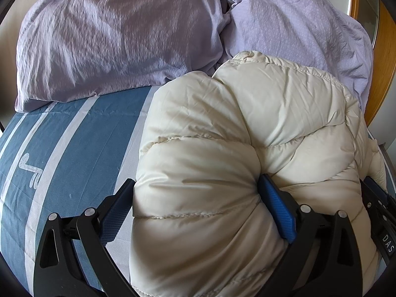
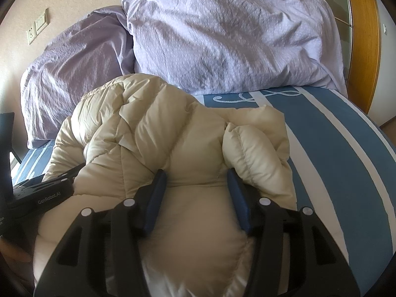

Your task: Fold large clothes

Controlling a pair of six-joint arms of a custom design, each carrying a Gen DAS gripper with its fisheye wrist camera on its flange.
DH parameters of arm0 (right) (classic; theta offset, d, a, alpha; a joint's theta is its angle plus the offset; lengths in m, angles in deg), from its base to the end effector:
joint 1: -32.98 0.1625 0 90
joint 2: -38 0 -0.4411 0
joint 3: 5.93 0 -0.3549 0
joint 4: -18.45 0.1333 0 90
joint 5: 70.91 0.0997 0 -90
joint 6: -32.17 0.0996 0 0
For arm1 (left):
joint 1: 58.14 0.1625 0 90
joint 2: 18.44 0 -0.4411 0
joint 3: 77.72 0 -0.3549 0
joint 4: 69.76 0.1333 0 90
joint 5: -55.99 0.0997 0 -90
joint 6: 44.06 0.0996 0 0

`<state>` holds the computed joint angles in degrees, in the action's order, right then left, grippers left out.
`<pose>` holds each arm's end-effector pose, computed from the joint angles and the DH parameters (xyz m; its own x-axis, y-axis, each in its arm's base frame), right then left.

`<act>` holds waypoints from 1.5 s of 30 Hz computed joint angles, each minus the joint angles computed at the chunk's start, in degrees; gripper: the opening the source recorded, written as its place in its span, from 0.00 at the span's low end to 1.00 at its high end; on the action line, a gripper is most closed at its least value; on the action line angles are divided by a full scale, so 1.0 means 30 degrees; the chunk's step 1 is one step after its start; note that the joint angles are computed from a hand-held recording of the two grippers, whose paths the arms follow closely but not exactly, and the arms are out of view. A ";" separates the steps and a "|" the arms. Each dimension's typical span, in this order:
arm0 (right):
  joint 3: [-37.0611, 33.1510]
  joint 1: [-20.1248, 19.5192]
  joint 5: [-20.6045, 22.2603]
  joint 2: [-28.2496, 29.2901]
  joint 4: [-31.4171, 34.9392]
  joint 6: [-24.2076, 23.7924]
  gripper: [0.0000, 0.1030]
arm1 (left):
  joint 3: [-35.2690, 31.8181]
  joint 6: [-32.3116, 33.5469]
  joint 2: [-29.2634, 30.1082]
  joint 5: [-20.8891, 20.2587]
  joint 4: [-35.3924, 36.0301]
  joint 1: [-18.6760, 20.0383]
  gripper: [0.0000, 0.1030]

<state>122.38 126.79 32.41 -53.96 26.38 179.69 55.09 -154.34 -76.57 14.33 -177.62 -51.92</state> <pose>0.1281 -0.2626 0.2539 -0.8034 -0.2898 0.5202 -0.5664 0.6413 -0.5176 -0.3014 -0.2418 0.0751 -0.7008 -0.3081 -0.6434 0.3270 0.6628 -0.6736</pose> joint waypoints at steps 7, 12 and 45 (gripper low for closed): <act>-0.0068 0.0090 0.0138 0.0088 0.0025 -0.0084 0.51 | 0.0260 0.0000 -0.0025 -0.0052 -0.0713 0.0034 0.98; -0.0919 -0.0703 -0.1209 -0.0121 0.2444 -0.0304 0.61 | 0.0964 -0.0062 -0.1141 -0.0871 -0.1548 -0.0579 0.98; -0.4487 -0.7269 -0.6716 0.2348 1.2760 0.0590 0.98 | 0.5676 -0.0205 -0.5798 -0.3632 -0.8658 -0.3079 0.98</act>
<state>108.91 104.98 12.26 -46.91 64.66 181.46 72.12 -154.95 -93.97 3.44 -203.59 -61.16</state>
